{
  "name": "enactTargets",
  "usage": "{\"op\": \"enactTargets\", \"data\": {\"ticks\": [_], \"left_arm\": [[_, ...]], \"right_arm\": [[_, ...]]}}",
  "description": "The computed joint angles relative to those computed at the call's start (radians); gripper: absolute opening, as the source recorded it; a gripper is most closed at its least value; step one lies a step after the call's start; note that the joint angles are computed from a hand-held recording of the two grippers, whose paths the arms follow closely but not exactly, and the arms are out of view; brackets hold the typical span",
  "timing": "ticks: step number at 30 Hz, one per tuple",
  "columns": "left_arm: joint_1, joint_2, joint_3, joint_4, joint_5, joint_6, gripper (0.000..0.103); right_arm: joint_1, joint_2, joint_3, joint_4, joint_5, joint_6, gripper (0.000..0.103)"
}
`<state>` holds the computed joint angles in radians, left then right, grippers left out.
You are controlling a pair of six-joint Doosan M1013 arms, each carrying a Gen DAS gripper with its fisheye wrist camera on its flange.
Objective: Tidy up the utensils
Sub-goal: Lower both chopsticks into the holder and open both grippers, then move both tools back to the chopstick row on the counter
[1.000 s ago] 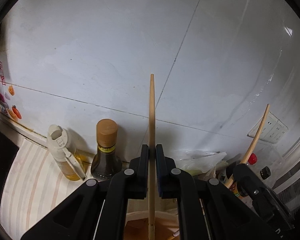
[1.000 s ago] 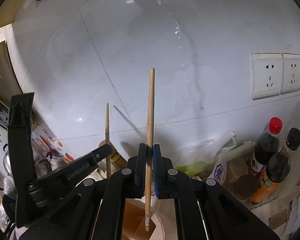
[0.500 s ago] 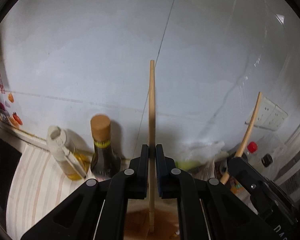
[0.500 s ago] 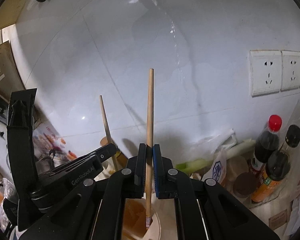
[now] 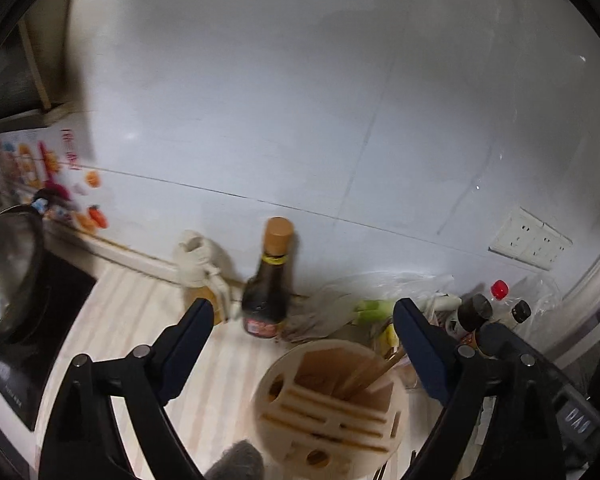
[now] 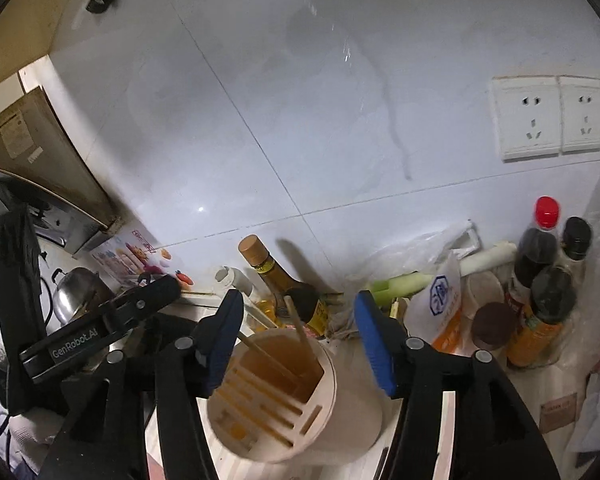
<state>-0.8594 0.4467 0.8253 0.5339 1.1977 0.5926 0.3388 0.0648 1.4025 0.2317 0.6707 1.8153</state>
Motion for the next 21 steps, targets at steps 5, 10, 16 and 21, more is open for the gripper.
{"op": "enactTargets", "data": {"ticks": [5, 10, 16, 21], "left_arm": [[-0.037, -0.034, 0.047, 0.083, 0.078, -0.052, 0.103], [-0.068, -0.079, 0.129, 0.076, 0.104, -0.098, 0.103], [-0.101, -0.088, 0.199, -0.016, 0.141, -0.098, 0.103], [-0.123, -0.042, 0.22, -0.14, 0.19, -0.017, 0.103]], "right_arm": [[0.006, -0.046, 0.022, -0.09, 0.029, 0.112, 0.078], [0.018, -0.099, 0.081, -0.219, 0.101, 0.276, 0.092], [0.001, -0.134, 0.171, -0.258, 0.249, 0.344, 0.094], [-0.037, -0.143, 0.261, -0.215, 0.34, 0.339, 0.069]]}}
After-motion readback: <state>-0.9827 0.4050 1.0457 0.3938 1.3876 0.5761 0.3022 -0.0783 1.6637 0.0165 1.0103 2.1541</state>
